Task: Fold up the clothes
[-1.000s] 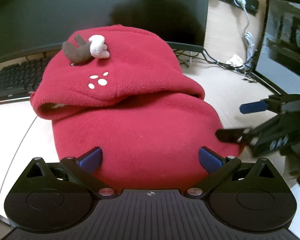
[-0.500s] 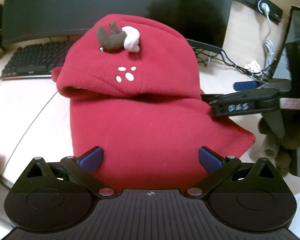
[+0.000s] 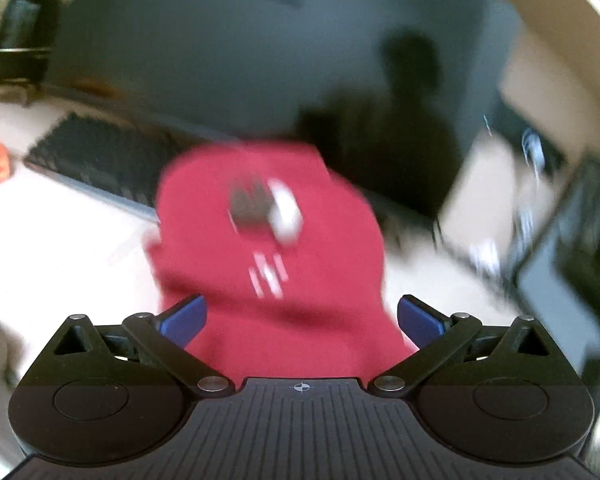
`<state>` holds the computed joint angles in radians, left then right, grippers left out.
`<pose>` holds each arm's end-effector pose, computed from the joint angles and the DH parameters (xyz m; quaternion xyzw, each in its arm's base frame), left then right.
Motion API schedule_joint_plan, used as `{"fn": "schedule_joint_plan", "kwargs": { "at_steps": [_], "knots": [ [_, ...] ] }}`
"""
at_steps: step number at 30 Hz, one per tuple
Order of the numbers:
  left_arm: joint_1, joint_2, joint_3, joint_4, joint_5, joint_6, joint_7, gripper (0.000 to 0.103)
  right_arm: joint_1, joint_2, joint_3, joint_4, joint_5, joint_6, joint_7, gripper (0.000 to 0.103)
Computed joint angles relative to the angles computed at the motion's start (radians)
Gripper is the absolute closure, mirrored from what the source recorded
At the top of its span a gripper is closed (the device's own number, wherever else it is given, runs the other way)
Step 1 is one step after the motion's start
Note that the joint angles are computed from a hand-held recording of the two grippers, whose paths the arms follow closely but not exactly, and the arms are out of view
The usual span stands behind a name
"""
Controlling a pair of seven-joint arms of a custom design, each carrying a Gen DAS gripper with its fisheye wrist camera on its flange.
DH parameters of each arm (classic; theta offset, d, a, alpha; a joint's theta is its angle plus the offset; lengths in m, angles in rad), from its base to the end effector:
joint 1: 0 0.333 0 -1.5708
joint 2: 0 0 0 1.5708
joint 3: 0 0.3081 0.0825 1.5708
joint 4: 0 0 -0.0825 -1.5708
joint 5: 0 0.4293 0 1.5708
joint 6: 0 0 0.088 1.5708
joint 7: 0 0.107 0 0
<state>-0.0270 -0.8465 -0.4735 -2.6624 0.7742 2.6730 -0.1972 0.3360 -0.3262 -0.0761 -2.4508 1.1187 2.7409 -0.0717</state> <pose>0.3527 -0.2268 0.5199 -0.7640 0.3638 -0.4181 0.3303 0.5023 0.0964 0.4391 -0.8601 0.2662 -0.2166 0.3776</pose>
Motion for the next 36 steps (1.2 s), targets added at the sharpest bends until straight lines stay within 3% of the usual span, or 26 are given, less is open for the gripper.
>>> {"fn": "schedule_joint_plan", "kwargs": {
  "at_steps": [3, 6, 8, 9, 11, 14, 16, 19, 22, 24, 26, 29, 32, 34, 36],
  "knots": [
    [0.076, -0.016, 0.035, -0.054, 0.022, 0.077, -0.063, 0.000, 0.031, -0.036, -0.020, 0.008, 0.134, 0.031, -0.065, 0.003],
    [0.183, 0.016, 0.059, -0.104, 0.064, 0.279, -0.096, 0.001, 0.064, -0.075, -0.029, 0.028, 0.332, 0.069, -0.175, 0.008],
    [0.261, 0.048, 0.038, -0.107, 0.080, 0.389, -0.094, 0.015, 0.063, -0.076, -0.012, 0.049, 0.380, 0.049, -0.166, 0.013],
    [0.284, 0.059, 0.030, -0.105, 0.080, 0.434, -0.086, 0.041, 0.059, -0.065, 0.008, 0.059, 0.369, 0.049, -0.132, 0.014],
    [0.288, 0.044, 0.024, -0.107, 0.073, 0.478, -0.053, 0.047, 0.058, -0.042, 0.041, 0.079, 0.338, 0.051, -0.062, 0.018],
    [0.219, 0.005, 0.066, -0.123, 0.058, 0.505, 0.026, 0.057, 0.063, -0.013, 0.070, 0.089, 0.254, 0.042, 0.027, 0.023],
    [0.128, -0.010, 0.111, -0.144, 0.025, 0.462, 0.070, 0.060, 0.080, -0.019, 0.060, 0.085, 0.263, 0.003, 0.012, 0.023],
    [0.025, -0.021, 0.111, -0.160, -0.065, 0.267, 0.109, 0.058, 0.090, -0.002, 0.049, 0.099, 0.273, -0.087, -0.007, 0.023],
    [0.023, -0.052, 0.059, -0.174, -0.122, 0.181, 0.101, 0.049, 0.080, 0.025, 0.062, 0.101, 0.207, -0.148, -0.029, 0.023],
    [0.007, -0.076, 0.028, -0.156, -0.145, 0.095, 0.105, 0.047, 0.075, 0.032, 0.059, 0.097, 0.229, -0.150, -0.074, 0.023],
    [-0.008, -0.094, 0.017, -0.124, -0.143, 0.040, 0.120, 0.045, 0.050, -0.003, 0.056, 0.084, 0.183, -0.172, 0.009, 0.023],
    [0.030, -0.114, -0.020, -0.074, -0.082, 0.030, 0.121, 0.037, 0.023, -0.079, 0.005, 0.048, 0.190, -0.244, 0.004, 0.022],
    [0.091, -0.089, -0.045, -0.034, -0.018, 0.129, 0.082, 0.023, -0.021, -0.119, -0.047, 0.026, 0.128, -0.409, 0.141, 0.022],
    [0.115, -0.003, -0.024, -0.002, -0.012, 0.172, 0.109, 0.019, -0.036, -0.102, -0.057, 0.032, 0.098, -0.495, 0.182, 0.022],
    [0.121, 0.103, 0.012, 0.037, -0.020, 0.196, 0.159, 0.018, -0.046, -0.063, -0.035, 0.037, 0.078, -0.497, 0.201, 0.021]
  ]
}}
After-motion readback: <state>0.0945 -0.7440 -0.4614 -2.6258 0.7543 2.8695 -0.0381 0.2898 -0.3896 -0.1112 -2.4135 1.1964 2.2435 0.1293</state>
